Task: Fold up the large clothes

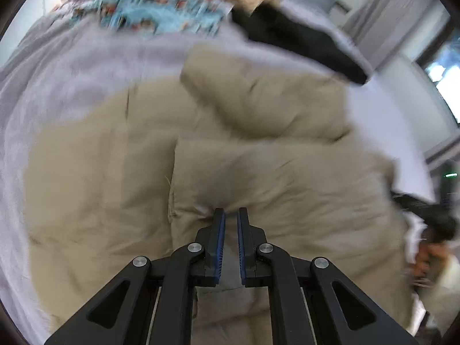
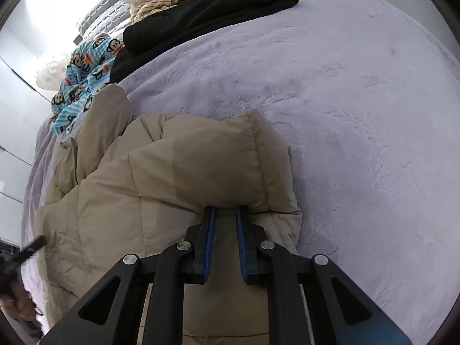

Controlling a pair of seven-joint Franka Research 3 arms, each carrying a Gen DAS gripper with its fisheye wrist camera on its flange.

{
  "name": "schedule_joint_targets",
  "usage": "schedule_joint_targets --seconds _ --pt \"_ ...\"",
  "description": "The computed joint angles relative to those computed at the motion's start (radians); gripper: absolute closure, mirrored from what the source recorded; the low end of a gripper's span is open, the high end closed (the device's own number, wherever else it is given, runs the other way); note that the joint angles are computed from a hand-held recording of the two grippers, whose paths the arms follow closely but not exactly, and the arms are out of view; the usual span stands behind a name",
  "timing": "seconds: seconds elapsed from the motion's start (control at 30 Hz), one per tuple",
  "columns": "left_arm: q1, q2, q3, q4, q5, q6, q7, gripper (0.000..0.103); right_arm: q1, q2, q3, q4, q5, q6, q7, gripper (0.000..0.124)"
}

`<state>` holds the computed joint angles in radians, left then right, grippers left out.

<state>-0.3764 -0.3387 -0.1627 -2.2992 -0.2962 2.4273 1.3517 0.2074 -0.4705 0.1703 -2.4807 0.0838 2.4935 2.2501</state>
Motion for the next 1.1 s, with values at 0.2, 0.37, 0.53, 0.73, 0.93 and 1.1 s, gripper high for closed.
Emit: schedule_joint_targets --seconds 0.2,0.37,0.53,0.73,0.93,1.1 --pt "-0.007 0.0 0.003 -0.05 -0.016 0.07 0.008 0.093 -0.024 -0.061 -0.015 -0.065 -0.005 0.017 -0.015 0.112" --pt "0.007 0.01 -0.015 -0.015 0.03 0.033 -0.041 0.093 -0.073 -0.152 -0.016 -0.106 -0.013 -0.079 0.054 0.111" --pt "0.032 -0.03 -0.045 0.021 0.143 -0.024 -0.144 0.093 -0.083 -0.258 -0.002 -0.123 -0.012 -0.154 0.09 0.107" --pt "0.044 -0.142 -0.07 0.037 0.269 -0.173 -0.258 0.093 -0.043 -0.399 0.004 -0.151 0.058 -0.272 0.117 0.094" --pt "-0.002 -0.284 -0.056 -0.007 0.263 -0.342 -0.293 0.093 0.018 -0.53 0.034 -0.16 0.137 -0.419 0.166 0.069" --pt "-0.043 -0.355 -0.06 -0.035 0.23 -0.46 -0.329 0.093 0.041 -0.581 0.043 -0.148 0.183 -0.499 0.191 0.059"
